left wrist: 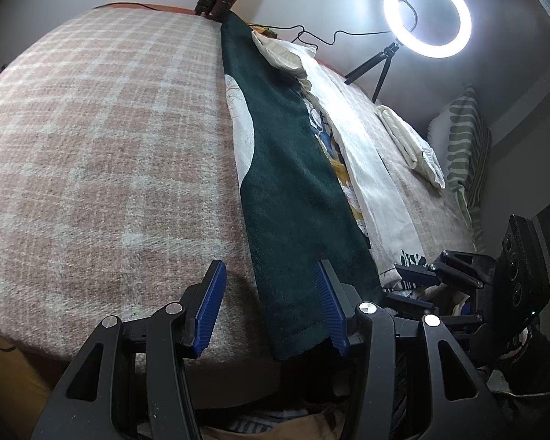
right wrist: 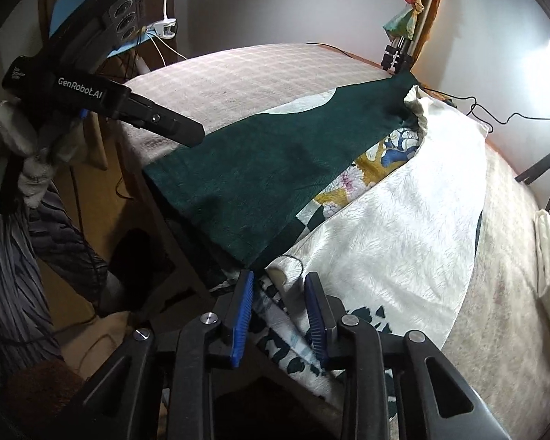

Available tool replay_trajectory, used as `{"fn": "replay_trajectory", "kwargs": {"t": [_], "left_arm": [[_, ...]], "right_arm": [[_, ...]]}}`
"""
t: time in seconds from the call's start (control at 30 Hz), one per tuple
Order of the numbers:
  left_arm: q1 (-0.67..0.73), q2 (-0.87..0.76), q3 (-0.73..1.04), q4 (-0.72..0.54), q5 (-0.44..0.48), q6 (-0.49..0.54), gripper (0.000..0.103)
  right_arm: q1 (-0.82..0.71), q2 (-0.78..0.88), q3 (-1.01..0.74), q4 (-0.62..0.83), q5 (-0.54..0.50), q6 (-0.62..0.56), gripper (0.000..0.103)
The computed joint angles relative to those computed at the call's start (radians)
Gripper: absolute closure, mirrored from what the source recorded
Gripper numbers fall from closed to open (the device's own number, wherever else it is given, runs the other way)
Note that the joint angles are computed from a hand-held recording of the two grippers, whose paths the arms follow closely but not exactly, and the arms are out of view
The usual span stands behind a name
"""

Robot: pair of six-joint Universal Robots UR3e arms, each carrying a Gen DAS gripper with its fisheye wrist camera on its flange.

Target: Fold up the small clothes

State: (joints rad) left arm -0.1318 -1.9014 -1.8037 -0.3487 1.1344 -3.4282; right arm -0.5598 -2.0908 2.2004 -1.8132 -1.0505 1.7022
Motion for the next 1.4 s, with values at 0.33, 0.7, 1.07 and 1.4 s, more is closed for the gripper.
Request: {"fn": "replay_trajectory", "kwargs": {"t": [0.33, 0.7, 1.07, 1.4], "left_arm": [[0.005, 0.015, -0.029, 0.005, -0.030, -0.005, 0.054], [-0.012, 0.056, -0.083, 0.002, -0.070, -0.002, 0.057], [-0.001, 0.012, -0.063, 0.009, -0.125, -0.021, 0.090], [0.024, 0.015, -0.089, 0.076, -0.198, -0.022, 0.100]], "right_arm": [[0.030, 0.043, -0.058, 0.045, -0.027, -0.036, 0.095], [-0.263, 0.224, -0.323, 0.257, 0.018, 0.136, 0.064], [-0.335, 0.438, -0.449, 0.456, 0.003, 0.175, 0.068], [-0.316, 0.501, -0.484, 0.544, 0.018, 0.155, 0.102]]}}
